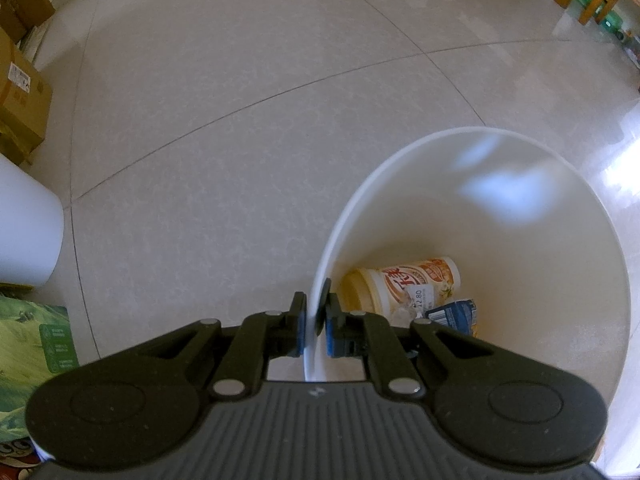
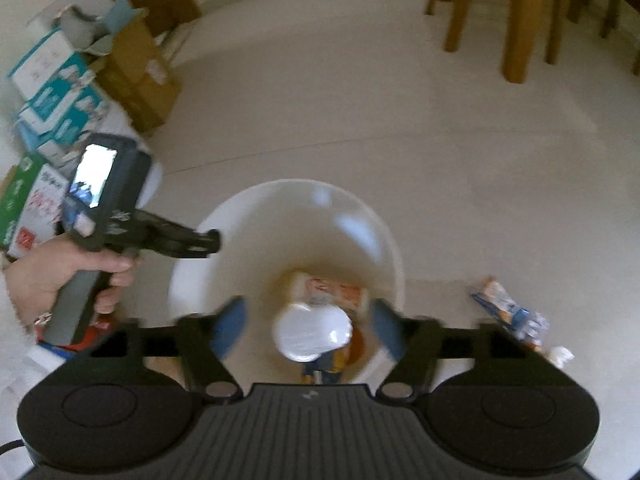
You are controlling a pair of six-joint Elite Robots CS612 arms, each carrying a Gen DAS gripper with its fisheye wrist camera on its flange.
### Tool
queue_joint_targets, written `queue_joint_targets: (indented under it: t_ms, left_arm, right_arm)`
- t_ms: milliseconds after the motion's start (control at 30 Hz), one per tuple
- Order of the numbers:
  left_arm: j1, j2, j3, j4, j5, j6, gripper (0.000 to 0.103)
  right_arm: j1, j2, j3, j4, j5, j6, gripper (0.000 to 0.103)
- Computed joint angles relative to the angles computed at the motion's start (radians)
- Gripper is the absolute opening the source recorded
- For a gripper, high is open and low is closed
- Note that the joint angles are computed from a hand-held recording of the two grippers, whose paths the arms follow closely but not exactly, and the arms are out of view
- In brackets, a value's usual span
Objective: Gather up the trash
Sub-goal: 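Carry the white cup over the bin and open the right gripper, then move the right gripper back to the trash pile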
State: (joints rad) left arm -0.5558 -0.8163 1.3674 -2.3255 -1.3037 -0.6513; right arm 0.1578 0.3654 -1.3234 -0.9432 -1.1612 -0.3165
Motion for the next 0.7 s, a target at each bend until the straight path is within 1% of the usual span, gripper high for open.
queue_joint_targets:
  t_ms: [33,100,167,233,367,433,500,567,633,700]
  left_arm:
    - [0.000,0.000,0.000,0.000,-0.001,0.000,0.008]
    - [0.001,0.000,0.000,-0.001,-0.003,-0.003,0.008]
    - [0.000,0.000,0.000,0.000,-0.001,-0.002,0.008]
    - [0.000,0.000,-0.001,0.002,-0.001,-0.003,0.008]
    - [0.000,0.000,-0.001,0.002,-0.001,-0.004,0.008]
    - [0.000,0.000,-0.001,0.002,-0.001,-0.003,0.008]
    - [0.000,0.001,-0.002,0.003,-0.001,-0.003,0.008]
    - [0.000,0.001,-0.002,0.003,-0.001,-0.004,0.008]
    - [0.000,0.001,-0.002,0.003,-0.001,-0.003,0.008]
    - [0.000,0.001,-0.002,0.003,0.000,-0.003,0.008]
  right_arm:
    - [0.002,0.005,-0.006,-0.006,0.007,-0.006,0.085]
    - [0.007,0.006,-0.014,-0.013,-0.004,-0.024,0.090]
    - [0.009,0.011,-0.029,-0.034,-0.024,-0.036,0.091]
    - [0.005,0.015,-0.040,-0.041,-0.024,-0.051,0.091]
    - [-0.003,0.040,-0.079,-0.094,-0.046,-0.047,0.094]
    - [-0.010,0.055,-0.099,-0.123,-0.043,-0.042,0.096]
    - [-0.012,0.074,-0.120,-0.164,-0.073,-0.033,0.103]
    - [-0.015,0.096,-0.141,-0.203,-0.108,-0.031,0.103]
    - [-0.019,0.106,-0.146,-0.205,-0.137,-0.035,0.103]
    - [-0.022,0.118,-0.151,-0.201,-0.183,-0.033,0.103]
